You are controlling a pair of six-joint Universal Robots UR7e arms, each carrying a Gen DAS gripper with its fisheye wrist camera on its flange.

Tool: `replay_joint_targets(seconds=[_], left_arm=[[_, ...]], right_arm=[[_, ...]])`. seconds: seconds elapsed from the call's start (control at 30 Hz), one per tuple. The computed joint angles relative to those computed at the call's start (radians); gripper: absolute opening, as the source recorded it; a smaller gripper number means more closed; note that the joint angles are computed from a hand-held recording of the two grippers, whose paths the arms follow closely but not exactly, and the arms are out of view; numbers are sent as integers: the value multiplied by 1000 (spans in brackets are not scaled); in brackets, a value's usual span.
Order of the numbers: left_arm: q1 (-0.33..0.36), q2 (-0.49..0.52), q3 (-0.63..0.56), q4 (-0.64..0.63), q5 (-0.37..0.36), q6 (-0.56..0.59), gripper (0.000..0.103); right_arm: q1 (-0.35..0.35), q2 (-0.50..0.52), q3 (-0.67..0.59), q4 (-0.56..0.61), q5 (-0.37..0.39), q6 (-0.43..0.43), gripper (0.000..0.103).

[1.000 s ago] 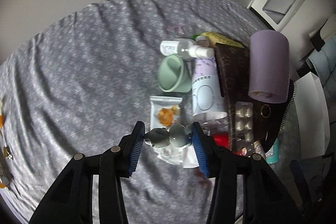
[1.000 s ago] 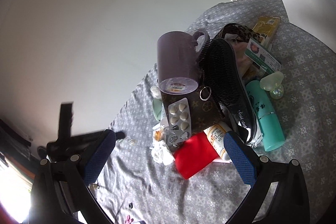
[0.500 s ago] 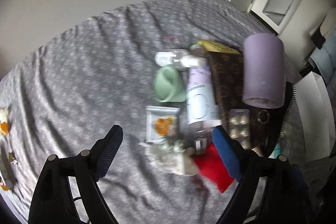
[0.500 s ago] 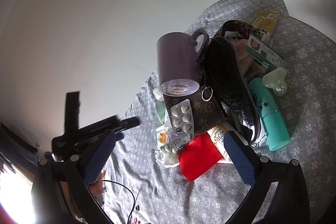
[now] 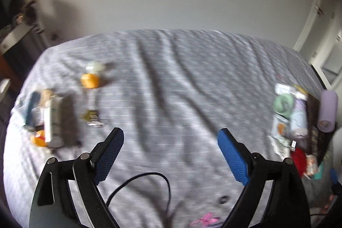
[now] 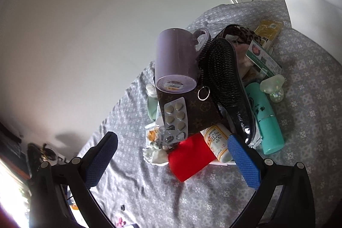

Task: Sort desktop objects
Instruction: 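Withdraw the left gripper back over the scattered items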

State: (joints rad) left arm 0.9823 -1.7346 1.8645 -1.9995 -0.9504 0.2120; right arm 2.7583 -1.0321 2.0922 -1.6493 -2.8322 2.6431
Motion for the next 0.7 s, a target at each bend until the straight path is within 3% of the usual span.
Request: replay_joint_targets(seconds=[0.1,0.23,0.37,0.5,0.63,0.7], left_arm=[[86,-5,-60,-115,15,51,91],[198,10,-141,-324,16,62,101],[277,31,-177,-569,24,78,102],[345,57,-199,-599,-13,62,102],[399,82,-185,-634,-36,59,102],[420,90,-174,-659,-47,76,102]], right_arm=[[-4,8,-26,56,27,16,103],[-17,25,-67,124,65,14,103],[-41,39,-92,120,100,-67,103],[-68,59,-138,168,149,-115,103],[-92,90,-193,144,146,-249,103],[-103,119,-238,111,117,-359,103]])
